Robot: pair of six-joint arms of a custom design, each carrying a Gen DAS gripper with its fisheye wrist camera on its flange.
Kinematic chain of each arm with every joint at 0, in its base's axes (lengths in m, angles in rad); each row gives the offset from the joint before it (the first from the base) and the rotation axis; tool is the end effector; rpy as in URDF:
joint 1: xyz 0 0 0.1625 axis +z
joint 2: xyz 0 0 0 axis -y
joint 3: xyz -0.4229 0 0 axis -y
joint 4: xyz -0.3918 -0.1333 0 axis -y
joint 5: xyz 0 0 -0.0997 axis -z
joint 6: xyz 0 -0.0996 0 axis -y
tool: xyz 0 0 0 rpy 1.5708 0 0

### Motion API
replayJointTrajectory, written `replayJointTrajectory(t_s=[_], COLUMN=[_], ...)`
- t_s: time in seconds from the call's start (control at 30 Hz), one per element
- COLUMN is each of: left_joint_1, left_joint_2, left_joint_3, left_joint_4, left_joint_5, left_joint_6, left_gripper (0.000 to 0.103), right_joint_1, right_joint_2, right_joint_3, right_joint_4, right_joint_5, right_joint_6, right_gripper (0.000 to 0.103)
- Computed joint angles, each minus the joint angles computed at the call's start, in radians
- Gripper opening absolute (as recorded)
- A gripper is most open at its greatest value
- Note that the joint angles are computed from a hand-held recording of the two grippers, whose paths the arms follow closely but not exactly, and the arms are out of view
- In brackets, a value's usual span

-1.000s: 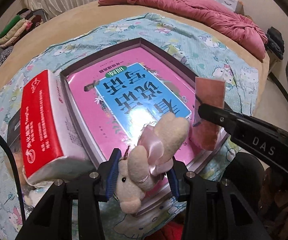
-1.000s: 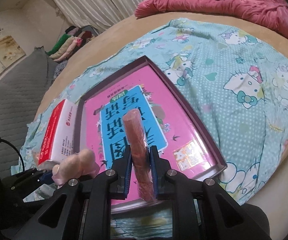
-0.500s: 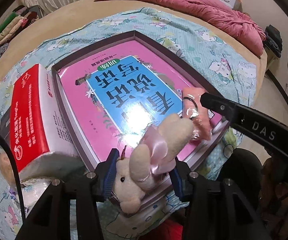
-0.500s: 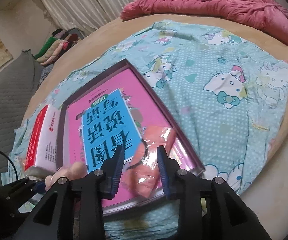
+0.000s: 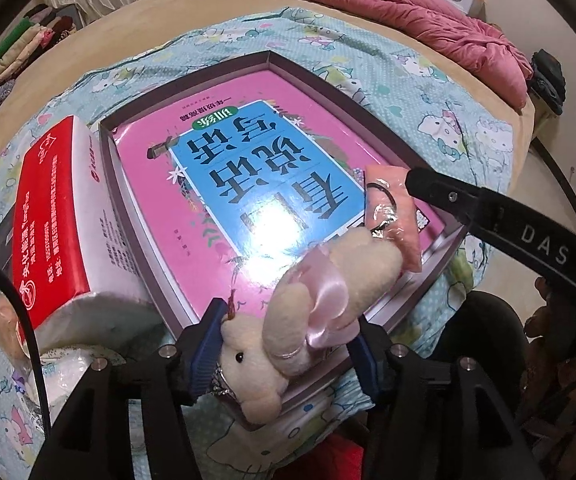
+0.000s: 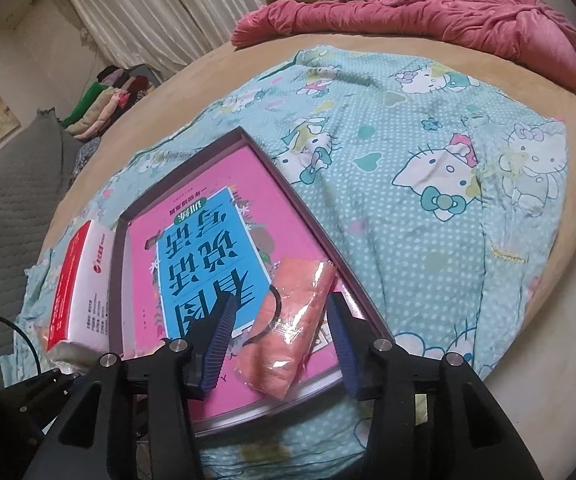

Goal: Organize soft objects
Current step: 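Lower the pink packet onto the tray with the right tool while the left tool sets the bunny beside it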

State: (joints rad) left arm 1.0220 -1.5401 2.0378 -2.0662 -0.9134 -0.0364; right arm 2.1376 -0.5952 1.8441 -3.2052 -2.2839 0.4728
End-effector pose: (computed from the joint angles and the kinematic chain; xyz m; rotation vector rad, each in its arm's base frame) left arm -0.0726 -0.4910 0.3191 0.6346 2.4188 -0.2433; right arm 0.3769 -0.4652 -0.0044 -0.0656 -2.5657 0.9072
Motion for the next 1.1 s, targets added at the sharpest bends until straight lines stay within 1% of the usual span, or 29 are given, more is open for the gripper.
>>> replayJointTrajectory(t_s=[0.17,0.27,0.4,0.5,0.7,0.87,1.1], left_joint_1=[0.006,0.011,0.009,0.010,0.007,0.008,0.005], left_joint_2=[-0.003,-0.007,-0.012,-0.015,-0.022,-0.044,-0.074], left_joint_3=[0.000,0.000,0.003,0.002,0.003,0.006,0.013], left_joint_4=[0.005,0.011,0.006,-0.001,-0.005,-0.003,0.008], left_joint_5=[-0.007,-0.015,-0.004,-0.002,0.006,-0.021,-0.032], left_joint_6=[-0.002,-0.005,-0.003,0.001,-0.003,0.005,0.010], left_gripper=[0.060,0.065,0.068,0.070,0.073,0.076,0.078], right_joint_1=[0.004,0.005,0.005,0.005,0.006,0.004,0.012], right_joint_2=[0.003,0.004,0.003,0.004,0.006,0.004,0.012], right_joint_3=[-0.002,-0.004,-0.003,-0.004,-0.005,0.000,-0.009], right_joint_4=[-0.002,-0.001,-0.003,-0.001,-0.008,-0.014,-0.028], right_joint_5=[-0.012,-0.014,-0.013,-0.017,-0.017,-0.026,-0.046], right_joint_6=[-0.004,-0.003,-0.003,-0.001,-0.008,0.003,-0.027], right_gripper=[0.054,0.054,0.056,0.060,0.061,0.070,0.073])
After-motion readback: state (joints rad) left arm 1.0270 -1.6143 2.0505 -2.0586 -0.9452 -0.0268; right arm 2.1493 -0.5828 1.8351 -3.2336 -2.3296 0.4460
